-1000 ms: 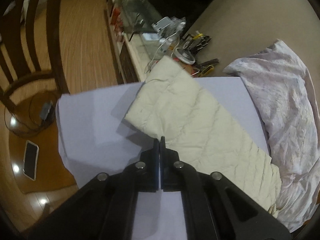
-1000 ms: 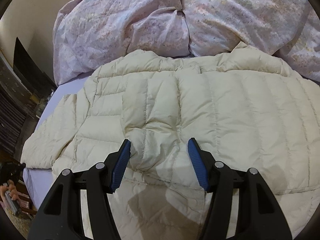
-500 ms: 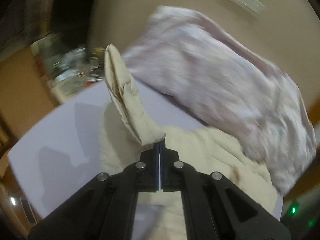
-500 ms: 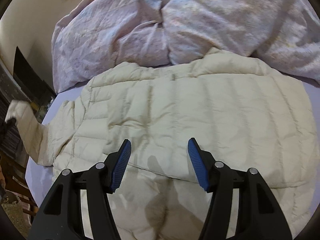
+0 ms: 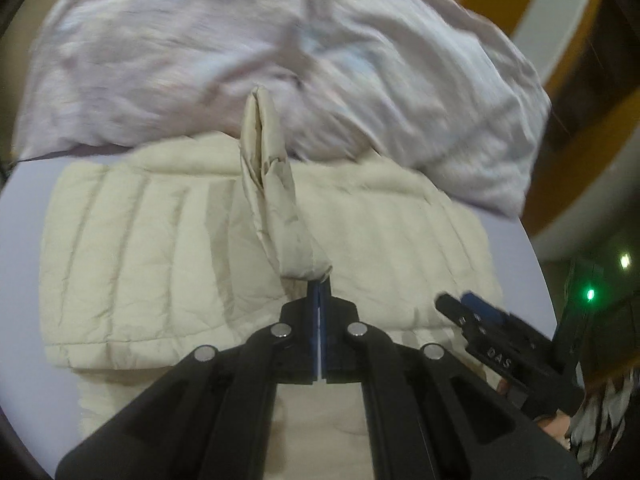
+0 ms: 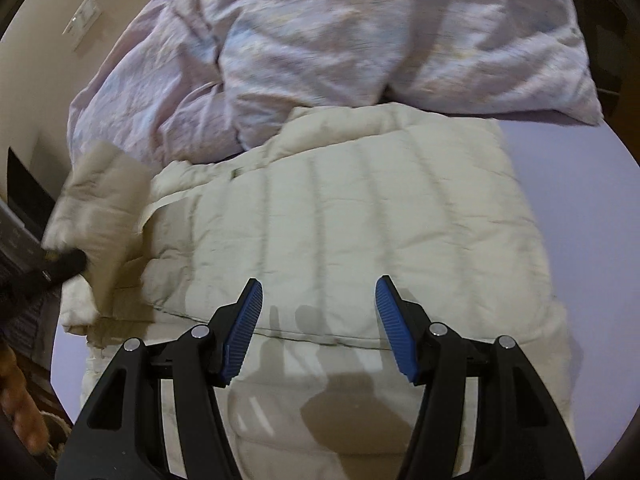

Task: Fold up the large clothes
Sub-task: 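Lay the held sleeve across the jacket back and open the left gripper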

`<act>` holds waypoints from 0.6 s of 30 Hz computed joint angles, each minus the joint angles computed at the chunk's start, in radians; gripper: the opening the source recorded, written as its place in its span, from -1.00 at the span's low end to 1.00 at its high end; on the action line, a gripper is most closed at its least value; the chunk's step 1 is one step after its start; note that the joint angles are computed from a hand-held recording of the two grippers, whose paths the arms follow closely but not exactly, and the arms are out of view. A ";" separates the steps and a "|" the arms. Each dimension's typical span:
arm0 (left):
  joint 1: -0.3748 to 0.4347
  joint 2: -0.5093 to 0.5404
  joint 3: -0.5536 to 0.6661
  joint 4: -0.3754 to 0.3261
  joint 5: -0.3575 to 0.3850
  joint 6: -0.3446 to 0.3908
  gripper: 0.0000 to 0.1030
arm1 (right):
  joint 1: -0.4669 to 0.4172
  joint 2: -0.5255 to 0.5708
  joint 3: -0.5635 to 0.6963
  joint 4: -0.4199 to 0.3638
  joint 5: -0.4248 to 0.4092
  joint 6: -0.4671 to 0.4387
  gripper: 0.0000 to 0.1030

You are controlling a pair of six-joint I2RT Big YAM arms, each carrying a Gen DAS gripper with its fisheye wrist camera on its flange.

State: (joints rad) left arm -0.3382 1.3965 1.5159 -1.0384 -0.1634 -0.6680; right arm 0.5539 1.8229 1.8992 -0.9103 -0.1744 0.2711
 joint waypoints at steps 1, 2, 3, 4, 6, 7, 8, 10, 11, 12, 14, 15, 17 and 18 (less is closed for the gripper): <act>-0.009 0.011 0.003 0.001 0.009 0.002 -1.00 | -0.006 -0.005 -0.009 0.005 -0.001 0.001 0.18; -0.021 0.027 0.011 0.003 0.016 0.004 -1.00 | -0.012 -0.010 -0.020 0.011 -0.002 0.004 0.18; -0.031 0.044 0.021 0.002 0.026 0.004 -1.00 | -0.019 -0.015 -0.031 0.018 -0.004 0.009 0.18; -0.037 0.055 0.024 0.008 0.037 0.005 -1.00 | -0.024 -0.020 -0.041 0.023 -0.005 0.012 0.18; -0.047 0.075 0.034 0.010 0.053 0.005 -0.99 | -0.033 -0.024 -0.053 0.031 -0.006 0.019 0.18; -0.053 0.085 0.037 0.012 0.063 0.010 -0.98 | -0.037 -0.026 -0.059 0.034 -0.007 0.022 0.18; -0.057 0.094 0.039 0.012 0.078 0.018 -0.97 | -0.041 -0.029 -0.066 0.038 -0.009 0.024 0.18; -0.057 0.100 0.037 0.013 0.121 0.024 -0.76 | -0.047 -0.036 -0.078 0.044 -0.011 0.025 0.18; -0.055 0.095 0.029 0.019 0.138 0.023 -0.51 | -0.049 -0.039 -0.084 0.049 -0.011 0.024 0.18; -0.052 0.085 0.019 0.024 0.141 0.021 -0.33 | -0.050 -0.043 -0.089 0.052 -0.011 0.023 0.18; -0.049 0.061 -0.001 0.033 0.109 0.006 0.10 | -0.050 -0.048 -0.096 0.059 -0.013 0.022 0.18; -0.044 0.048 -0.010 0.035 0.100 0.007 0.11 | -0.050 -0.049 -0.096 0.061 -0.017 0.021 0.18; -0.033 0.040 -0.009 0.022 0.086 0.001 0.11 | -0.045 -0.049 -0.094 0.066 -0.027 0.018 0.18; -0.027 0.031 -0.013 0.013 0.075 0.000 0.11 | -0.041 -0.048 -0.092 0.067 -0.029 0.017 0.17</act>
State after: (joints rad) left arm -0.3653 1.4279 1.5025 -1.0250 -0.0885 -0.6681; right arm 0.5130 1.7751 1.8074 -0.8437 -0.2031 0.2886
